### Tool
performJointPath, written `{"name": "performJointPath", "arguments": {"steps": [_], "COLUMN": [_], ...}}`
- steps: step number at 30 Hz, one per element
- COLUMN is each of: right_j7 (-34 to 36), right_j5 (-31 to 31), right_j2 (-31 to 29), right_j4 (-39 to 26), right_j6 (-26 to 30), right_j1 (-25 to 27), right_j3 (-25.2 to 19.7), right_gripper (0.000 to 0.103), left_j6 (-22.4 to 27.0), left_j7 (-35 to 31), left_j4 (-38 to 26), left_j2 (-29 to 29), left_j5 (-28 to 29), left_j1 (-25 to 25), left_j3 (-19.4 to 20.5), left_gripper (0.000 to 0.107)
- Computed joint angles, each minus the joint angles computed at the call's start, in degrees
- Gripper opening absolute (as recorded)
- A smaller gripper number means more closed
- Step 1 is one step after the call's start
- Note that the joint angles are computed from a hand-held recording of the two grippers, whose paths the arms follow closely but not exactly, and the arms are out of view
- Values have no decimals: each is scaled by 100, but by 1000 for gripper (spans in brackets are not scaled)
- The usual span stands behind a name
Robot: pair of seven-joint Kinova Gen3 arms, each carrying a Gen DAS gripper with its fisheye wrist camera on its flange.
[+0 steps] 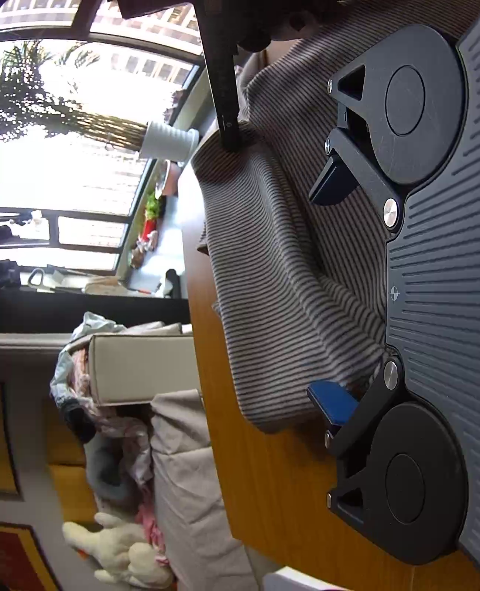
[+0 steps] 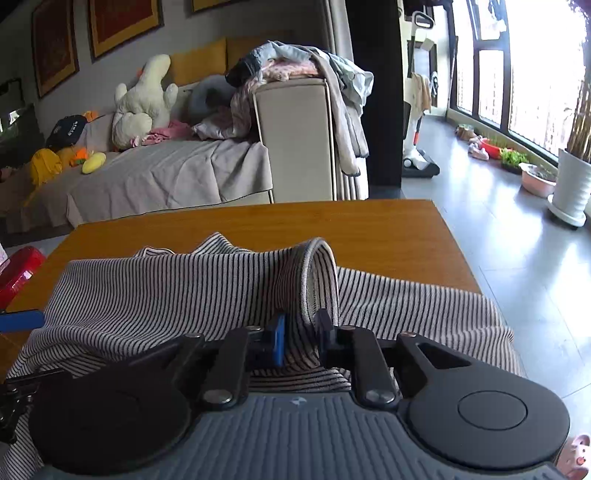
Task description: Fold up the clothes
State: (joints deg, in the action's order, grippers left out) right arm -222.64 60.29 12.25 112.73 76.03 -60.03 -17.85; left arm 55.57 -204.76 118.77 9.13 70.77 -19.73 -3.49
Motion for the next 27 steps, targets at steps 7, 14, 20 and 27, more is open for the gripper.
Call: {"name": "performJointPath", "arguments": {"steps": [7,14,20,27], "right_j7": [-248,-1421,-1063,-1307], "right_j5": [86,-361,-432,-289], "right_j2": [-298,4,732,884], "right_j4": [-57,253,-457,-673], "right_j6": [53,193,1027,975], "right_j1": [-99,-513,-779,-1020], "right_j3": [-185,-57,14,171], "right_gripper": [3,3,7,13], "left_j6": [-783,747,458,-248], "left_j7": [-372,251,595,67], "left_j4": [-2,-311,-332,-81], "left_j2": [-87,-14,353,65], "left_j5": [351,42,-34,-215], "left_j1": [624,-666,148,95], "left_j3": [-607,295,146,123], "left_gripper": [103,103,103,103]}}
